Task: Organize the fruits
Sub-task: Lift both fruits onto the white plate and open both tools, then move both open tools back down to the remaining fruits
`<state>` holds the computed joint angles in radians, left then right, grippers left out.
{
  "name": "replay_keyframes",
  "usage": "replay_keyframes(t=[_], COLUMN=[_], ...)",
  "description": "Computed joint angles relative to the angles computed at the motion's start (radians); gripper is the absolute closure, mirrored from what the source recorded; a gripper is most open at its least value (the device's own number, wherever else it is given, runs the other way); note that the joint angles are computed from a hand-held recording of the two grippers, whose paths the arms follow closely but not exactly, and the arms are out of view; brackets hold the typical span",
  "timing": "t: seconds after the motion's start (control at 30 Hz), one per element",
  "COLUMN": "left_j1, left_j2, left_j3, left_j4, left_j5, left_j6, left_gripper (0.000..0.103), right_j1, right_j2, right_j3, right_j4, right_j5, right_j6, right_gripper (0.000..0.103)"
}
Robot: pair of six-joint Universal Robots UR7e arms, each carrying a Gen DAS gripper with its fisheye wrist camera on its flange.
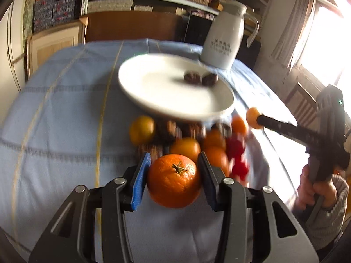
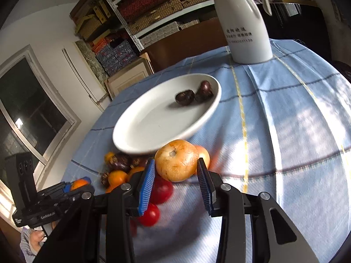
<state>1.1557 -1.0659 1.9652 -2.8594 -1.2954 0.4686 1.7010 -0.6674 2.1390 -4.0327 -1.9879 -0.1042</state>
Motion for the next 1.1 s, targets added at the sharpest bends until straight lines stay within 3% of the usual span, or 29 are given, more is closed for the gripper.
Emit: replay_keyframes(t=[0.17,0.3,0.33,0.4,0.43,0.53,0.7,0.87,1.1], left_j1=[-0.041,-0.047,-0.043,-0.035,-0.03,-0.021,-0.002,0.014,0.052], left_j2=[0.103,0.192,0.213,0.236,0.242,0.235,0.213,0.192,0.148], left_j3=[-0.124,-0.208,-0.222,-0.237,-0.248,-0.246,-0.224,-0.191,-0.156], left_j4=[-0.009,-0.03,-0.051,-0.076,-0.062,-0.066,-0.132,-0.191,-0.18], left_j5=[0.028,0.065,0.072,0.077,0.077,0.083,0.079,0.106,0.114], left_j6=[-0.021,-0.031,-0.028,-0.03,-0.032,-0.016,-0.049,-0.074,-0.133], left_gripper=[0.059,0.057,0.054,0.032,0.031,0.028,0.008,0.005,0.005], right_j1=[0.02,0.007,0.003,0.0,-0.002,0.002,0.004,-0.018,-0.03], right_j2=[0.004,0.052,0.057,0.057,0.052,0.048,0.054,0.037,0.032], right_j3=[-0.136,-0.22,-0.229,-0.231,-0.227,-0.215,-0.193,-0.14,-0.074], right_j4=[0.142,0.175,0.185,0.192,0.19,0.16,0.092,0.04,-0.021], right_j5=[-0.013,-0.029,-0.037,-0.048,-0.046,-0.033,-0.066,-0.069,-0.094], right_j6=[-0.013,-0.044,-0.056,-0.063,-0.06,-0.06,-0.064,-0.004,0.035], right_gripper=[0.064,0.064,0.062,0.061,0.061,0.06,0.046,0.039,0.032])
